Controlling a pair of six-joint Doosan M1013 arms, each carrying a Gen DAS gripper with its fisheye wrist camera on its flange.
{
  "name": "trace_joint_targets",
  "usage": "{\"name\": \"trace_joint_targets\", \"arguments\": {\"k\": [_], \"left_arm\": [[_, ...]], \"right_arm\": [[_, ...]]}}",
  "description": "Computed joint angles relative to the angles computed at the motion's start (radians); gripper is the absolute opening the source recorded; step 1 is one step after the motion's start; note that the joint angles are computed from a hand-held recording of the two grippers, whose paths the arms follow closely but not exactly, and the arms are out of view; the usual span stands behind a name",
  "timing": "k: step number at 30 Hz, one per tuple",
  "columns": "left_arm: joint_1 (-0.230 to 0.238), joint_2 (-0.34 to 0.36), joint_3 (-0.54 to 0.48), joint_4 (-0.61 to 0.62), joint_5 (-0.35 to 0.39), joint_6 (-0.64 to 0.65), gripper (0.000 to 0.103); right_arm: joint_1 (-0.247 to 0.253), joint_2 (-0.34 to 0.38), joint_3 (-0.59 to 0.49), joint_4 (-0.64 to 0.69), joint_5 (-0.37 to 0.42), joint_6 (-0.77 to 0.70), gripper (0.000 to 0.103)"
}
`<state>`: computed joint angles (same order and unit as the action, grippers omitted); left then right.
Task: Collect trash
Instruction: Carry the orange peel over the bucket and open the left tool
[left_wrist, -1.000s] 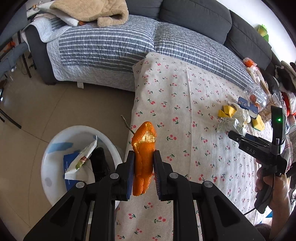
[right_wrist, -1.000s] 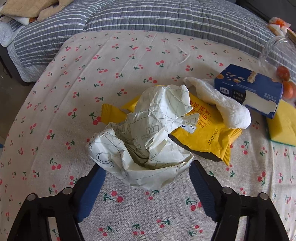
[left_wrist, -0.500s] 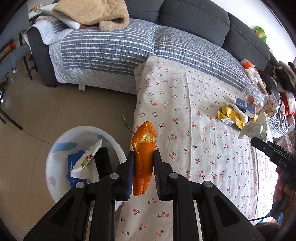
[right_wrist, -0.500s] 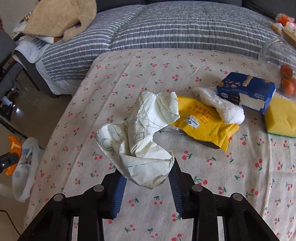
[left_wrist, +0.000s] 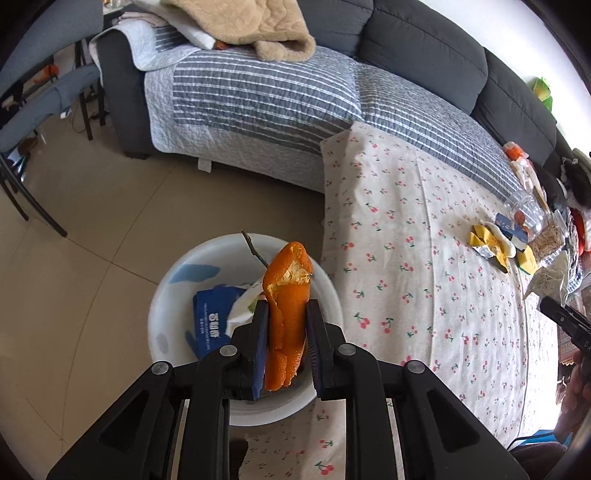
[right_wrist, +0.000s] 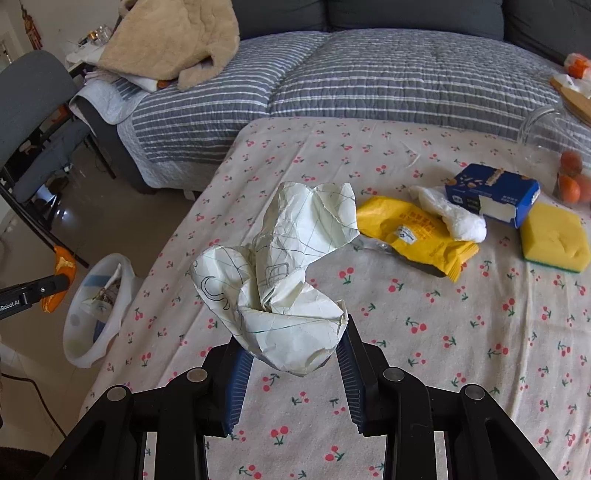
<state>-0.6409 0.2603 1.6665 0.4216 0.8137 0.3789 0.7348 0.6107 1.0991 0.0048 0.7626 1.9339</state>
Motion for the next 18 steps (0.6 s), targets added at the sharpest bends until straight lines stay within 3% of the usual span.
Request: {"name": "trace_joint_targets", "arguments": {"k": [6,8,10,14,16,18], "left_arm": [[0.031,-0.011,0.039,-0.057,-0.037,-0.001,0.023],[0.034,-0.006,0.033,-0.052,0.001,-0.024,0.033],[0.040,-0.007,0.036,-0.059,0.020,-0.044,0.056],[0.048,-0.020,0.054,-0.066,0.023,-0.058,0.060],[0.046,-0.022,0.054,-0.057,0.056,-0.054,0.070],[0.040,-0.024,0.055,-0.035,0.095,-0.051,0.075]], "right_arm": [[0.014,0.018,-0.021,0.005,0.013,-0.014,0.039],[0.018,0.025,-0.031,0.005,0.021,-0.016,0.039],[0.022,0.032,-0.040,0.006,0.027,-0.020,0.039],[0.030,0.046,-0.060,0.019,0.040,-0.042,0.040],[0.036,0.054,-0.072,0.032,0.046,-0.063,0.040],[0.043,0.066,-0.088,0.055,0.056,-0.089,0.040]]}}
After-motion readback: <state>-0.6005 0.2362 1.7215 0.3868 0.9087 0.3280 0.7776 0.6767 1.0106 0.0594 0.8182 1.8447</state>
